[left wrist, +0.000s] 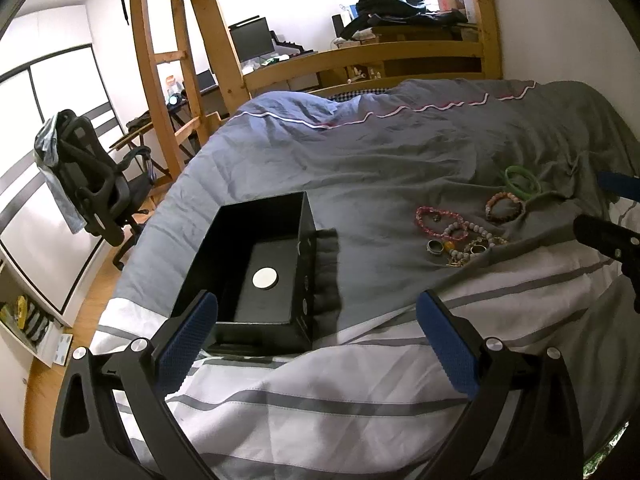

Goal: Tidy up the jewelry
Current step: 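Move both tools toward the jewelry lying beside the black box, then grasp the green jade bangle with the right tool while the left grasps the pink beaded bracelet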

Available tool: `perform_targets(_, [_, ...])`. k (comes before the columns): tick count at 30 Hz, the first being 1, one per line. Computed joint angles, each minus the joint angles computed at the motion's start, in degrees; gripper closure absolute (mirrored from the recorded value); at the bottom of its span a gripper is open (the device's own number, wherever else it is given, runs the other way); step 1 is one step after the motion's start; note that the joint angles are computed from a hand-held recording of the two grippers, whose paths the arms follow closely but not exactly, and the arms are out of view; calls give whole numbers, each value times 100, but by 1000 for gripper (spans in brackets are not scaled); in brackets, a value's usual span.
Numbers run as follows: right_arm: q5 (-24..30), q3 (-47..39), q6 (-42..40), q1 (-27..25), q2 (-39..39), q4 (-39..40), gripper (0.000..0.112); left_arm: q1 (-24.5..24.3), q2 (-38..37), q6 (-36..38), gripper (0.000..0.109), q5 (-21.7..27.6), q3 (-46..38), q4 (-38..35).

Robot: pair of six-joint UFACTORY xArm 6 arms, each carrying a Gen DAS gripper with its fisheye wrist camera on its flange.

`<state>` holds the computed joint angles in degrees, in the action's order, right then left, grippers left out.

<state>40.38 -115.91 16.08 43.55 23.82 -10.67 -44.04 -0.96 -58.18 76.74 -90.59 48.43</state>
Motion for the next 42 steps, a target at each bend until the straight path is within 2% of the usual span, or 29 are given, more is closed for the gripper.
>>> perform_targets(27, [114, -67, -40, 6, 49, 12, 12, 15, 30, -25, 10, -87, 13, -56])
perform_targets(37, [243, -224, 62, -22, 149, 24, 12, 212, 79, 54, 10, -556, 30, -402])
perform_targets(42, [590, -819, 286, -32, 519, -743, 12, 442, 360, 287, 10, -1052, -119, -730])
